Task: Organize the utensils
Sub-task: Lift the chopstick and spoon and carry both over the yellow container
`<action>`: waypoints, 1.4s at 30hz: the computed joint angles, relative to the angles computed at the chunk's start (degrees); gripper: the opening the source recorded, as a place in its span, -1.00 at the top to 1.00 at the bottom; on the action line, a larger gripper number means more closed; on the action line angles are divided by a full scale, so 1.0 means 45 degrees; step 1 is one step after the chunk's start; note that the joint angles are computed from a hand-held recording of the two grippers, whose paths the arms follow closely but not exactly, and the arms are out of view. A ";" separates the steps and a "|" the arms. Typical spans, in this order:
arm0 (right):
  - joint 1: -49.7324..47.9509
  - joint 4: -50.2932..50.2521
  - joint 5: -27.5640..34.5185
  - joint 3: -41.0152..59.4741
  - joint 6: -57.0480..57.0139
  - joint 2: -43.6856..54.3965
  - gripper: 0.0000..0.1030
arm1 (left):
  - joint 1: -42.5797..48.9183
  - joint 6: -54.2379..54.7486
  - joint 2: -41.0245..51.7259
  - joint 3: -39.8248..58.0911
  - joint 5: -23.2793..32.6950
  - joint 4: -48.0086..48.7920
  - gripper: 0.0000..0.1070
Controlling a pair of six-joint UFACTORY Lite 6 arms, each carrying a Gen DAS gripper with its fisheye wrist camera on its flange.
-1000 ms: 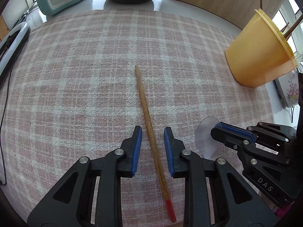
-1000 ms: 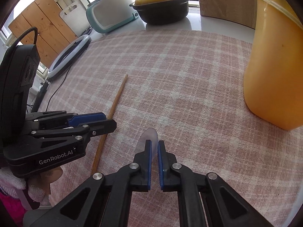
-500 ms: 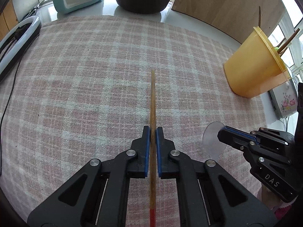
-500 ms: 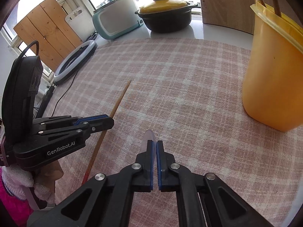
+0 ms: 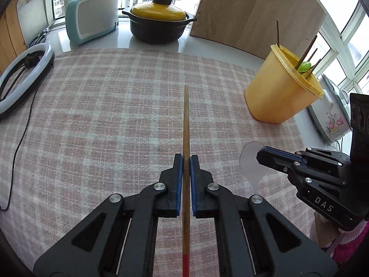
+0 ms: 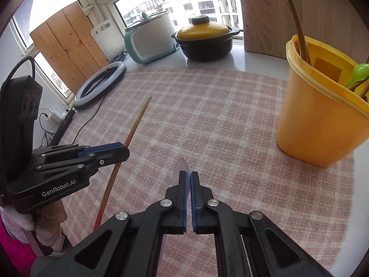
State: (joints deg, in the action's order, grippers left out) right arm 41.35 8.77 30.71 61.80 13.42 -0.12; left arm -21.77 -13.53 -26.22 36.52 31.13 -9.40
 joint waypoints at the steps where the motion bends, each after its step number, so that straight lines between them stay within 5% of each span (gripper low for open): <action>1: 0.0013 -0.0156 0.0056 -0.0051 0.0136 -0.0224 1.00 | -0.0210 -0.0335 -0.0082 0.0114 0.0058 0.0273 0.93; 14: -0.0967 -0.0511 0.0840 -0.0232 0.0141 -0.2563 1.00 | -0.3133 -0.4262 0.0092 0.2026 0.0538 0.3401 0.93; 29: -0.4283 0.1108 0.2325 0.0411 -0.2641 -0.4225 1.00 | -0.4721 -0.5747 0.2686 0.5212 0.0147 0.4479 0.93; 42: -0.7391 0.2702 0.3542 0.2681 -0.5638 -0.3397 1.00 | -0.5226 -0.6050 0.5668 0.8859 -0.0100 0.4742 0.93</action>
State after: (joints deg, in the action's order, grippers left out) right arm 8.09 20.93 46.65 73.86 -11.95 -15.41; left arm -45.29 -40.76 -0.72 76.39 30.68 11.94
